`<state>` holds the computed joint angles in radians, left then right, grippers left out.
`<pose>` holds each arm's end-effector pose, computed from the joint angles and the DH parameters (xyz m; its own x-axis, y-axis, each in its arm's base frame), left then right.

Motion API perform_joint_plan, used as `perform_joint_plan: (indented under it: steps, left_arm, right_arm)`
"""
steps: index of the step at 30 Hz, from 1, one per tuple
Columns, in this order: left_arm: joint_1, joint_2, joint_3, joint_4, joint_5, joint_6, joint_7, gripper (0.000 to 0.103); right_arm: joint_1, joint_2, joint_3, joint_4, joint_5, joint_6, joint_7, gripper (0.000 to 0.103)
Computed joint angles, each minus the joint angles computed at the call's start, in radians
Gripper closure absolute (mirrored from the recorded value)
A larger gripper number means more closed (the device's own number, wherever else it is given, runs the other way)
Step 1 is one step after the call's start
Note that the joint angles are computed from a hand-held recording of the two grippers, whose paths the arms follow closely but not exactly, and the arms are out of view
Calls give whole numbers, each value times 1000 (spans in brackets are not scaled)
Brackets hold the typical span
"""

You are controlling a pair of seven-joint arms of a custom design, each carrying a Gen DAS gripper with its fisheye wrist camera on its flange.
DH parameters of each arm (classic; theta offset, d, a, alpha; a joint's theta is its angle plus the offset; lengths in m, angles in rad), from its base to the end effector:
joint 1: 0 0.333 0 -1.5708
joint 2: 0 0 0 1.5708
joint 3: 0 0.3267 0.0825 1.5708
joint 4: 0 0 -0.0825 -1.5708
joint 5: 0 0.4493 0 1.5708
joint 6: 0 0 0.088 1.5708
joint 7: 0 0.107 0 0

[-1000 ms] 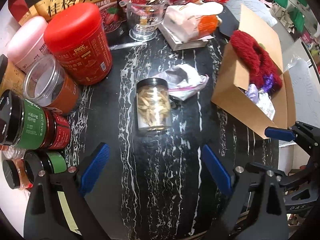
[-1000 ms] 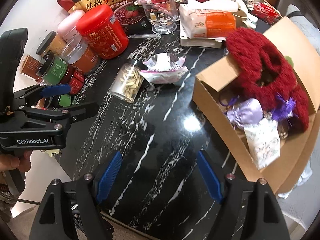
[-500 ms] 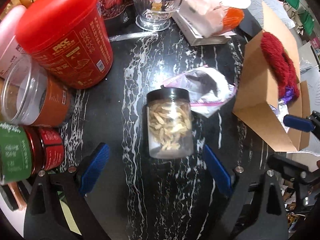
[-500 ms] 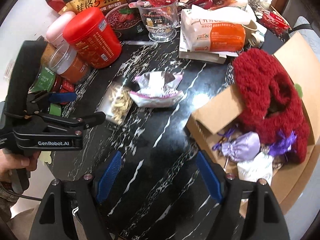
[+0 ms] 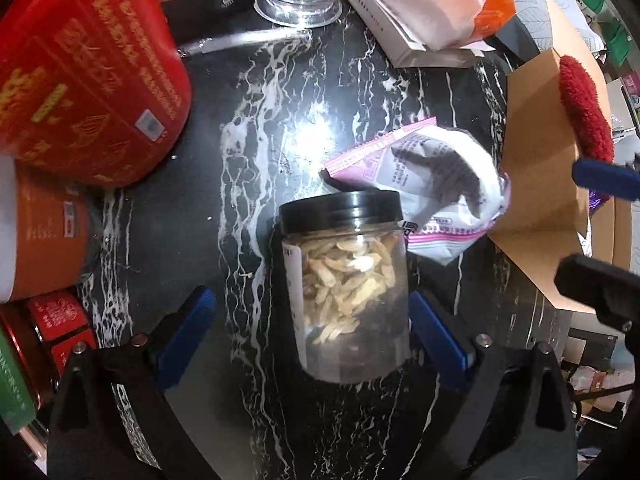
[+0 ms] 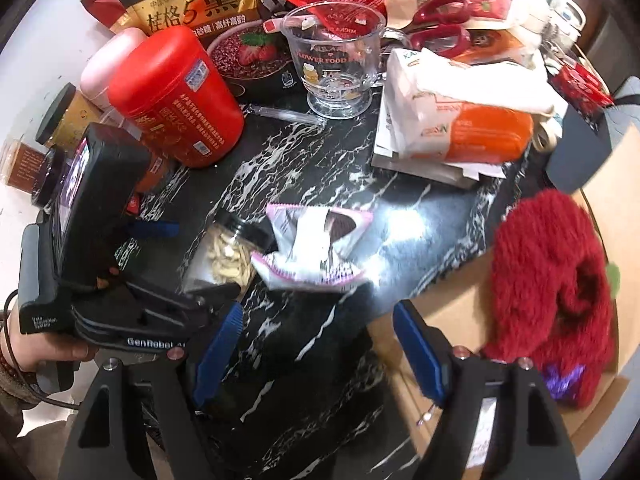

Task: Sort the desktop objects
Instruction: 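Grasp the clear seed jar with the left tool while the right tool grasps the pink-white snack bag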

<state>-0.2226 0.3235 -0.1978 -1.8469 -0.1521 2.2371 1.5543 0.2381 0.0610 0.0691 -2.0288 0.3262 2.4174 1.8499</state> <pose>0.6353 -0.2812 0.3348 -0.2970 -0.9362 0.1881 -0.9549 0.2914 -0.0575 0.6204 0.1980 0.4302 -0.1343 -0.9270 -0.3503 -0.9568 0.2133 -0.1977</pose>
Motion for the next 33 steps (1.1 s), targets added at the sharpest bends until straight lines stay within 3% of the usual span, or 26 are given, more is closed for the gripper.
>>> perform_joint_plan:
  steps: [8,14,21,30,33]
  left_arm:
    - [7,53,7,49,-14,-50,-29,5]
    - [-8,71,16,71,41,-53,-40,5]
    - [-17,93,31,109,78,-114,-126,6]
    - [-30,43,28,47,152,-59,-144,45]
    - [-17,25,19,20,124,-39,-119,45]
  right_arm:
    - [-39,125,14,126,91,-59,-127,25]
    - [-59,220,28,230,96,-153,-119,25]
    - [-78,322,48,333,95,-257,-109,25]
    - [-89,379,63,380,102,-301,-113,28]
    - [-94,364,73,352,123,-265,-142,37]
